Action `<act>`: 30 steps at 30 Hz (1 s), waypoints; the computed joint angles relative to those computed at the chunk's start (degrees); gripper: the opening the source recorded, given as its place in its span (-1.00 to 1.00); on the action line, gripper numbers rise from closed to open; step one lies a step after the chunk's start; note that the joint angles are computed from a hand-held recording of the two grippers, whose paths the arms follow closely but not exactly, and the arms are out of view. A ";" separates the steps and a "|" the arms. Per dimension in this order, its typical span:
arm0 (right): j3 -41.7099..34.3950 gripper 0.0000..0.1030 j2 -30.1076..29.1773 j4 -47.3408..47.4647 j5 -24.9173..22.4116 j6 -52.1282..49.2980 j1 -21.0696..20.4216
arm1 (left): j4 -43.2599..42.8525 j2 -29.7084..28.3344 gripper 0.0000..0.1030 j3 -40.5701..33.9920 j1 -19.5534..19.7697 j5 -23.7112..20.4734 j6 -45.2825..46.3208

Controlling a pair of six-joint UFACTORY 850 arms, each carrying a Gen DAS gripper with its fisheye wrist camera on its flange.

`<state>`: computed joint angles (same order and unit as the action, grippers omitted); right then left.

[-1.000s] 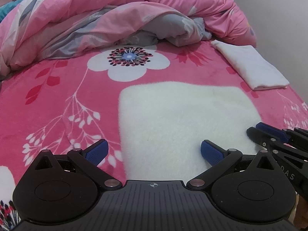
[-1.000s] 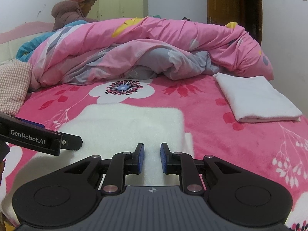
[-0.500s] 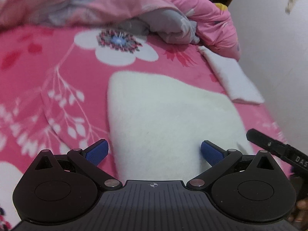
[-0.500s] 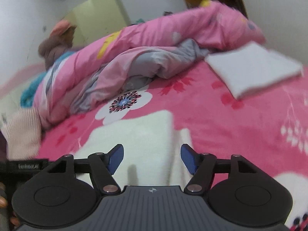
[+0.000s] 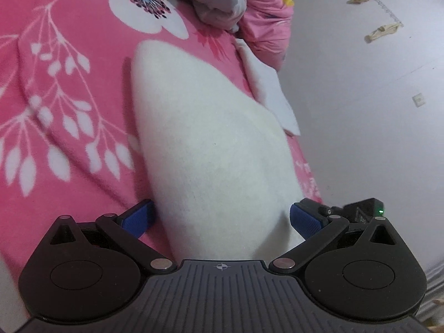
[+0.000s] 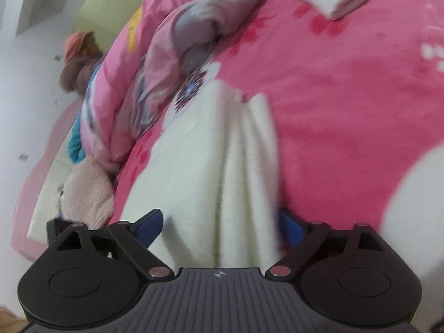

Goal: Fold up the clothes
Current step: 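Roll the right tool and pinch the folded sweater edge closed, then lift the folded sweater with the right tool toward the white towel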

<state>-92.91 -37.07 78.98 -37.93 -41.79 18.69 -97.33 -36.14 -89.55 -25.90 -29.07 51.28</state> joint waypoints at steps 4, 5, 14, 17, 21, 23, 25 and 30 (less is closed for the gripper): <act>-4.86 0.89 -3.71 -1.02 -4.93 -0.02 -0.29 | 2.68 -2.15 1.00 -3.02 0.28 -2.33 -0.83; -6.41 0.89 -4.97 -0.78 -6.65 -0.09 -0.57 | 3.48 -2.69 1.00 -3.79 0.31 -2.62 -1.21; -18.22 0.60 -13.45 -1.85 -15.67 -1.51 -1.59 | 6.38 -5.50 1.00 -8.03 -0.09 -2.61 -3.19; -18.31 0.41 -13.02 -2.71 -14.94 -0.84 -1.46 | 9.33 -4.50 1.00 -7.53 -0.58 -1.18 -4.75; -16.03 0.26 -10.54 -2.99 -12.34 -1.36 -1.01 | 11.08 -4.47 1.00 -8.32 -0.10 -2.40 -9.96; -14.44 0.22 -8.93 -2.43 -11.17 -2.64 -0.80 | 11.58 -4.01 1.00 -8.48 -0.32 -2.08 -10.46; -13.26 0.20 -7.57 -1.62 -10.45 -4.26 -0.76 | 11.73 -3.51 1.00 -8.61 -0.62 -1.70 -10.08; -12.41 0.19 -5.55 0.96 -9.21 -6.32 -1.87 | 15.83 -5.24 1.00 -14.47 -1.24 -2.25 -13.45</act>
<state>-105.32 -42.62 79.93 -47.14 -48.11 16.82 -81.50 -41.38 -104.02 -27.14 -31.32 37.83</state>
